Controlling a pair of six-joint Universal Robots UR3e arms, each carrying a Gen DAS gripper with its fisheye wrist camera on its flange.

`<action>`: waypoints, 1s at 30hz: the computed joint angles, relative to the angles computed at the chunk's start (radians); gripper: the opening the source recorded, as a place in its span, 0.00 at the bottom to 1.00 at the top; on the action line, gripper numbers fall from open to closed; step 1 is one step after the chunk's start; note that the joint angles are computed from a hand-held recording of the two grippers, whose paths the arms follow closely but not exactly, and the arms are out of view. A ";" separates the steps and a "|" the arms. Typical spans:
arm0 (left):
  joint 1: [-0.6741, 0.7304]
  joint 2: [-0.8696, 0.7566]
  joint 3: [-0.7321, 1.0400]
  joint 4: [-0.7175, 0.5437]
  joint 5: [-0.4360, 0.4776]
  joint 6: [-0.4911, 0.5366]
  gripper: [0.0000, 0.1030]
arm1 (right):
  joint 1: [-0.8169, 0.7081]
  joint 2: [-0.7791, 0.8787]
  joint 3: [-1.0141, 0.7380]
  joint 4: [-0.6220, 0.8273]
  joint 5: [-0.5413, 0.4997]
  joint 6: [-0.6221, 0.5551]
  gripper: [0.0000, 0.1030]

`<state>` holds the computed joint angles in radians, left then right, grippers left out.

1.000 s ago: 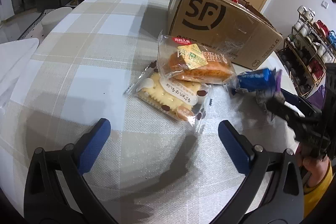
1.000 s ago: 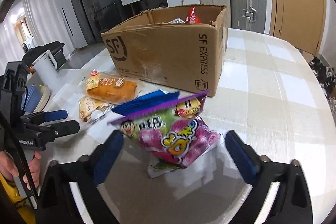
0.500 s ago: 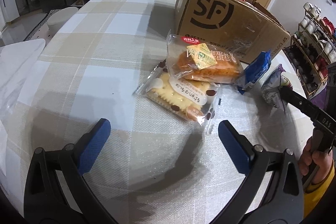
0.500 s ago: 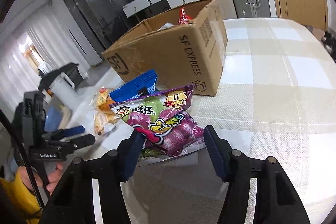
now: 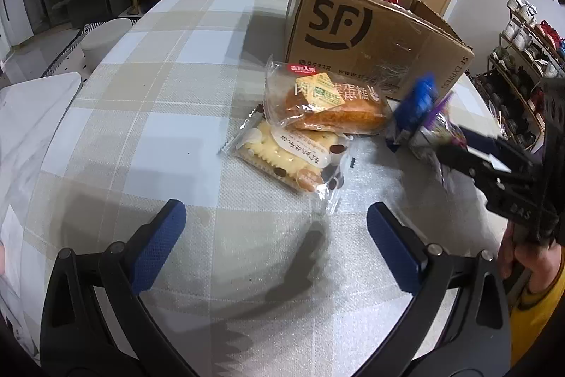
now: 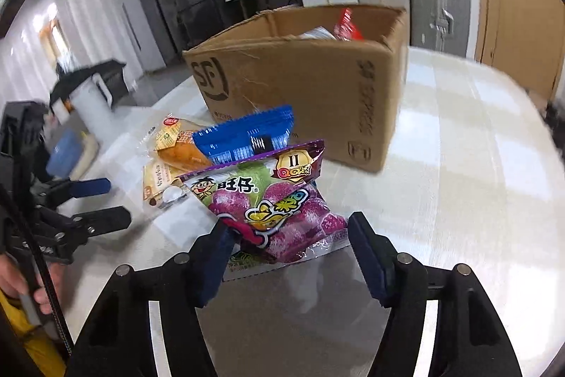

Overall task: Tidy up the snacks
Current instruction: 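Grasp the purple Wangzai candy bag with the right gripper, then grasp the orange wrapped bread loaf with the left gripper while the right gripper holds the candy bag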

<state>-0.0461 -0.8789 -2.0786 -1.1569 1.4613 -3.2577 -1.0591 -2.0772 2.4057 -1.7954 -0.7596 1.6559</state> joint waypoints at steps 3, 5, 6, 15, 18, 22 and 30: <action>0.009 0.017 -0.005 -0.013 -0.012 0.005 0.99 | 0.081 0.040 0.003 -0.143 -0.003 0.061 0.66; 0.026 0.038 -0.011 -0.030 -0.026 0.016 0.99 | 0.144 0.085 0.005 -0.261 -0.027 0.130 0.66; 0.035 0.045 -0.015 -0.035 -0.031 0.023 0.99 | 0.181 0.114 -0.007 -0.298 -0.045 0.155 0.66; 0.171 0.145 -0.033 -0.140 -0.104 0.107 0.99 | 0.217 0.194 -0.071 -0.200 -0.078 0.146 0.51; 0.196 0.156 -0.030 -0.160 -0.120 0.129 0.99 | 0.127 0.145 -0.085 -0.020 -0.052 0.064 0.51; 0.175 0.121 -0.027 -0.122 -0.100 0.132 0.99 | -0.040 0.112 -0.149 0.338 -0.035 -0.102 0.51; 0.091 -0.041 0.059 -0.010 -0.054 0.105 0.99 | -0.275 0.118 -0.185 0.730 -0.077 -0.371 0.51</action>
<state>0.0445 -0.9197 -2.0191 -1.1665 1.4078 -3.1530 -1.3343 -1.9595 2.2212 -1.0658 -0.8362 1.2848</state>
